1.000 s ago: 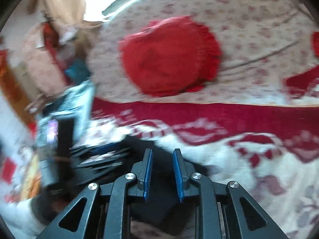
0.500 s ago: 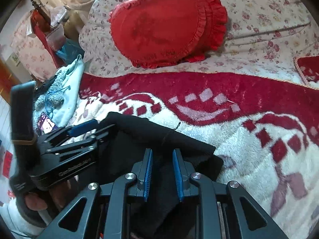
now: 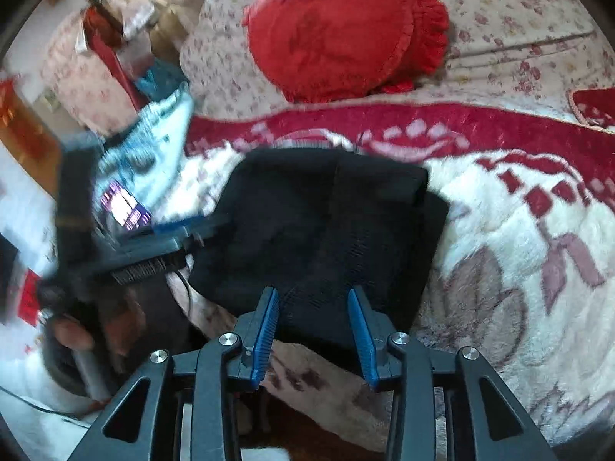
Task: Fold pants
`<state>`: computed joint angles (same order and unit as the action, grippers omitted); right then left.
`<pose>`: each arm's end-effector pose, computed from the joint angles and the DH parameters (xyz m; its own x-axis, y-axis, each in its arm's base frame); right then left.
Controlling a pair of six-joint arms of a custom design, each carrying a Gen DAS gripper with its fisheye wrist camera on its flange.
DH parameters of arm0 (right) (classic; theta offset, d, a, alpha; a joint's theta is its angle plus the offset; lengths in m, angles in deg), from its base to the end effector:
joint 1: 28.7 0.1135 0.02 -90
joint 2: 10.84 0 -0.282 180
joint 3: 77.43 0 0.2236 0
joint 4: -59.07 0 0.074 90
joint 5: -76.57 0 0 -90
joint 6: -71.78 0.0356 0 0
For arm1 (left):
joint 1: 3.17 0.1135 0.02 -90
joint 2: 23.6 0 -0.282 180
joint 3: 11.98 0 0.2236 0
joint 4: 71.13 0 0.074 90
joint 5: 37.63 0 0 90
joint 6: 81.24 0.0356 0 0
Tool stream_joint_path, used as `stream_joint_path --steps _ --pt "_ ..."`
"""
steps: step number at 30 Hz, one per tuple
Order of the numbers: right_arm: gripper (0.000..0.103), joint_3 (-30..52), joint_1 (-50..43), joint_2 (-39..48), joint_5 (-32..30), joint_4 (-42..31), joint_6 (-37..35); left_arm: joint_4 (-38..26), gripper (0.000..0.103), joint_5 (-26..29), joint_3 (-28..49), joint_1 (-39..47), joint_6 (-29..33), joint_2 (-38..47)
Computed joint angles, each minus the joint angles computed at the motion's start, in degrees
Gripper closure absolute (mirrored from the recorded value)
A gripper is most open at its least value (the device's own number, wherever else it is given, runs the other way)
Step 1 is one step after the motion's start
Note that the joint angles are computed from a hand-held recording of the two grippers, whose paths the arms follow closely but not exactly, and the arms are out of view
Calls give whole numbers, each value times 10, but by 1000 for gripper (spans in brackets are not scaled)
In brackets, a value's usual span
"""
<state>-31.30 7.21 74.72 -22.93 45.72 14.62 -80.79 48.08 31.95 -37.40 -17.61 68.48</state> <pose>0.1884 0.1437 0.1657 -0.8994 0.0090 -0.4369 -0.2042 0.8753 0.4384 0.1981 -0.1315 0.1361 -0.8614 0.0504 -0.5054 0.1623 0.9702 -0.1799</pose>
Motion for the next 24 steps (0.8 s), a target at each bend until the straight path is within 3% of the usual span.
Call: stream_joint_path --steps 1,2,4,7,11,13,15,16,19,21,24 --pt "57 -5 -5 -18 16 -5 -1 -2 42 18 -3 12 6 -8" --pt "45 -12 -15 -32 25 -5 -1 2 42 33 -10 28 10 -18" --pt "28 -41 -60 -32 -16 31 10 24 40 53 -22 54 7 -21" --pt "27 -66 -105 39 -89 104 27 58 34 121 -20 102 -2 23" --pt "24 -87 -120 118 -146 235 53 117 23 157 -31 123 -27 68" --pt "23 -70 -103 152 -131 252 50 136 23 172 -32 119 -36 82" --pt "26 -66 -97 165 -119 273 56 145 23 170 -28 109 -42 89" --pt "37 -63 -100 167 -119 276 64 145 27 166 -25 103 -43 90" --pt "54 -63 -116 153 -127 275 66 124 39 168 -8 100 -44 83" --pt "57 -48 -118 134 -128 247 53 95 53 166 10 100 -29 68" --pt "58 -17 -124 109 -121 210 33 53 61 150 51 102 -3 49"
